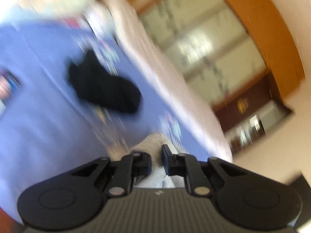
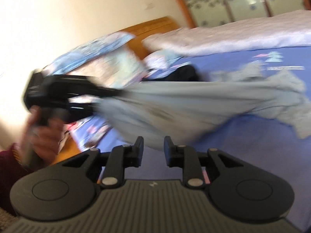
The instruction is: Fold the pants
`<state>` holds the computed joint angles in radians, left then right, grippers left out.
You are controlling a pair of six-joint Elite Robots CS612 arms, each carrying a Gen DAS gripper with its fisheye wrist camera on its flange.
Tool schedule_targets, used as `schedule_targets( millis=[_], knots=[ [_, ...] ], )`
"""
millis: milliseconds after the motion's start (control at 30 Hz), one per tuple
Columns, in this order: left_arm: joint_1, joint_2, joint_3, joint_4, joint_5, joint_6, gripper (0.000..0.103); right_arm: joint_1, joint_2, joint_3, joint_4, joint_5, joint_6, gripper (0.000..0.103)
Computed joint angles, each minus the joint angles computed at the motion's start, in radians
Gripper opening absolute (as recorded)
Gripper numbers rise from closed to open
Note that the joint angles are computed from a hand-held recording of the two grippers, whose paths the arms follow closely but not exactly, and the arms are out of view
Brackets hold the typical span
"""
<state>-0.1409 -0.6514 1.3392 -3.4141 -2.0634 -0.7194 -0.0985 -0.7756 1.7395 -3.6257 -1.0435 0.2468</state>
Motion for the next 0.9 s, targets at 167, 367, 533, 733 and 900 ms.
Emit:
schedule_targets(
  millis=[167,367,533,733,900],
  knots=[
    [0.021,-0.025,0.034,0.036,0.077,0.030,0.011,0.013,0.047,-0.036,-0.003,-0.363,-0.052,0.055],
    [0.022,-0.022,0.033,0.046,0.066,0.028,0.011,0.026,0.155,-0.217,0.258,-0.675,-0.197,0.064],
    [0.016,-0.039,0.044,0.054,0.099,0.049,0.011,0.012,0.176,-0.266,0.352,-0.682,-0.284,0.008],
    [0.014,-0.050,0.053,0.062,0.107,0.054,0.011,-0.048,0.083,-0.125,0.053,-0.789,-0.212,0.008],
    [0.001,-0.044,0.051,0.130,0.063,0.096,0.011,-0.140,-0.013,0.060,-0.122,-1.054,-0.205,0.008]
  ],
)
